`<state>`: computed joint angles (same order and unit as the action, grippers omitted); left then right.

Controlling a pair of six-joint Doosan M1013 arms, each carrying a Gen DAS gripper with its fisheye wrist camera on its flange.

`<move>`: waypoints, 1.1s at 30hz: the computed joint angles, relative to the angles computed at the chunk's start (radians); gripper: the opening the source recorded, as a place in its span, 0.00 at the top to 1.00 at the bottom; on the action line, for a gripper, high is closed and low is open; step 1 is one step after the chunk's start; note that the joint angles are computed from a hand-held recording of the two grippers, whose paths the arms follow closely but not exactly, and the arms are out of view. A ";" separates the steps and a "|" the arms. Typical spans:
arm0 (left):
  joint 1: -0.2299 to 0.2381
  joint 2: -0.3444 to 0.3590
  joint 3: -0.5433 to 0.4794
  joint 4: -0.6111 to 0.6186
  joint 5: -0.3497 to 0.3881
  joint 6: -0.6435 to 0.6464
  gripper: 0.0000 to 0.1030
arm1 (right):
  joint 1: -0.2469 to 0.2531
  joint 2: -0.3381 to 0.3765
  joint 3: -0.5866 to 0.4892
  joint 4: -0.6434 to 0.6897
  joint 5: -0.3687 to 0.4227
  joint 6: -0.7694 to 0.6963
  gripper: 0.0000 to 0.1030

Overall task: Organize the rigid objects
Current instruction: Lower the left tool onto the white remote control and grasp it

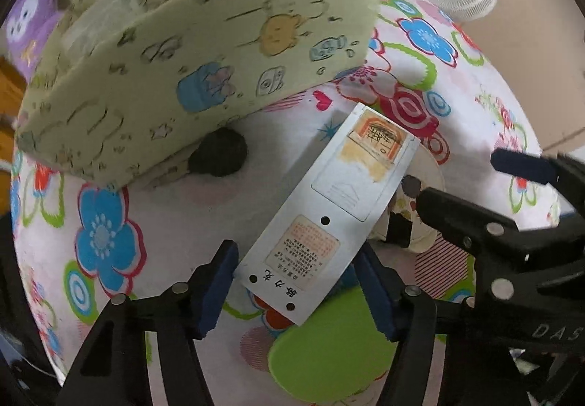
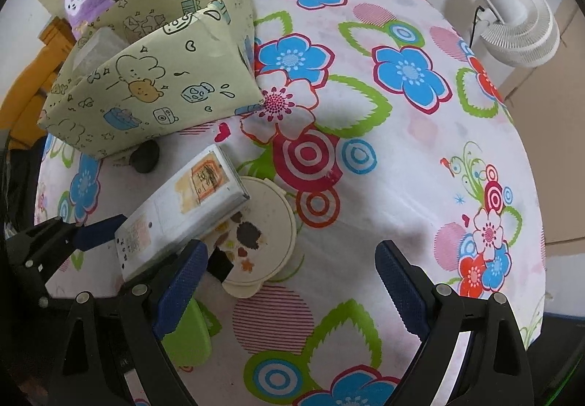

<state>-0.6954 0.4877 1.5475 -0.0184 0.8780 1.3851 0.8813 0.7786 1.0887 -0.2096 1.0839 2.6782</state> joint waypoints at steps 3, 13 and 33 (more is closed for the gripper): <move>0.006 0.006 -0.014 -0.022 -0.006 0.014 0.32 | -0.004 0.000 0.002 0.002 -0.006 -0.008 0.08; 0.000 0.041 -0.089 0.002 0.011 0.112 0.22 | -0.027 -0.017 0.036 0.021 -0.048 0.012 0.08; -0.014 0.073 -0.134 -0.067 0.033 0.202 0.54 | -0.043 -0.019 0.059 0.048 -0.072 0.014 0.08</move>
<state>-0.7096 0.5604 1.4133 -0.0856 0.9111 1.5871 0.8381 0.7593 1.1478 -0.1618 1.0123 2.6926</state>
